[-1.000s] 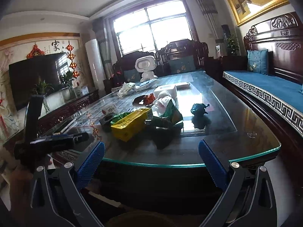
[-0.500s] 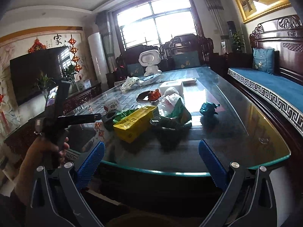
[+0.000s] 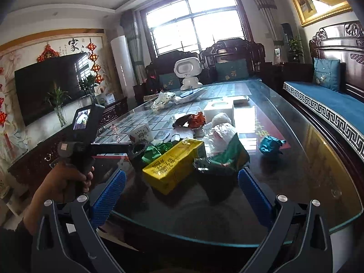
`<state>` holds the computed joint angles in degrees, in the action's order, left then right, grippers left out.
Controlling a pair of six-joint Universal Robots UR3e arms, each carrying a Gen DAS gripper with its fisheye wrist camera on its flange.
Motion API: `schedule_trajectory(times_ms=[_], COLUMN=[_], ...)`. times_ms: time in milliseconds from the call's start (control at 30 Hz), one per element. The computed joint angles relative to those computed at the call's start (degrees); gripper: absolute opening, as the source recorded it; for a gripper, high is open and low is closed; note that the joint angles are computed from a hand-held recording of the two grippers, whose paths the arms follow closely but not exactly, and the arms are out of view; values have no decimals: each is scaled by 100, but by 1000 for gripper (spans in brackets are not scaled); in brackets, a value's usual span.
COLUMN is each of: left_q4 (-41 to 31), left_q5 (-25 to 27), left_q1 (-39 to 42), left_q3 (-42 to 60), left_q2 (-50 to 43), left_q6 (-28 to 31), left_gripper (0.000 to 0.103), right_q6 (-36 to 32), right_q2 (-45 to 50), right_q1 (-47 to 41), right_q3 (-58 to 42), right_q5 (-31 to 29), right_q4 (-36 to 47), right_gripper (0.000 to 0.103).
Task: Collect trash
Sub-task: 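Grasp the black foam square with the left gripper while the right gripper grasps the green wrapper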
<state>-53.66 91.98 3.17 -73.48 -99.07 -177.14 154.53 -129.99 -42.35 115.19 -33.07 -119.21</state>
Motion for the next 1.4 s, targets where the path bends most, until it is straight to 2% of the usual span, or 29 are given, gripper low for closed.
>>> schedule_trajectory(times_ms=[67,333,367,400,500,533,633,700,800,900,1133,1333,1400], left_q4=[-92,-248,-214,-243,-346,-374,-292,-206,-187,-211,-132,-180,-173], left_q5=[-198,-635,-575,-505,-895,-938,-865,-1038,-1330,-1477,-1670,-1864,-1907], left_q1=[52,83,36,-18,96,114,78,169,374,474,453,424,407], left_q3=[70,171,177,230,189,185,76,-135,-370,-523,-830,-851,-870], left_q2=[-36,-109,-145,-212,-179,-155,-85,61,289,498,929,1102,1145], left_q6=[28,167,165,180,199,213,199,197,144,227,361,415,427], left_gripper=[76,75,71,61,44,40,39,32,31,31,31,31,31], right_q6=[117,203,220,242,135,123,75,33,105,336,1079,1355,1340], right_q2=[147,351,375,398,372,358,330,315,390,553,1654,2800,3092], right_q1=[90,196,211,228,147,134,89,50,86,176,791,1385,1432], right_q3=[-46,-108,-121,-129,-162,-159,-163,-145,-139,-71,-532,-1386,-1625], right_q5=[-10,-40,-70,-88,-12,-15,-22,0,-62,-147,-1025,-1947,-1943], right_q4=[-143,-257,-257,-275,-100,-89,5,64,-51,-503,-1575,-1675,-1401], right_gripper=[95,95,95,95,95,95,95,95,95,95,95,95,92])
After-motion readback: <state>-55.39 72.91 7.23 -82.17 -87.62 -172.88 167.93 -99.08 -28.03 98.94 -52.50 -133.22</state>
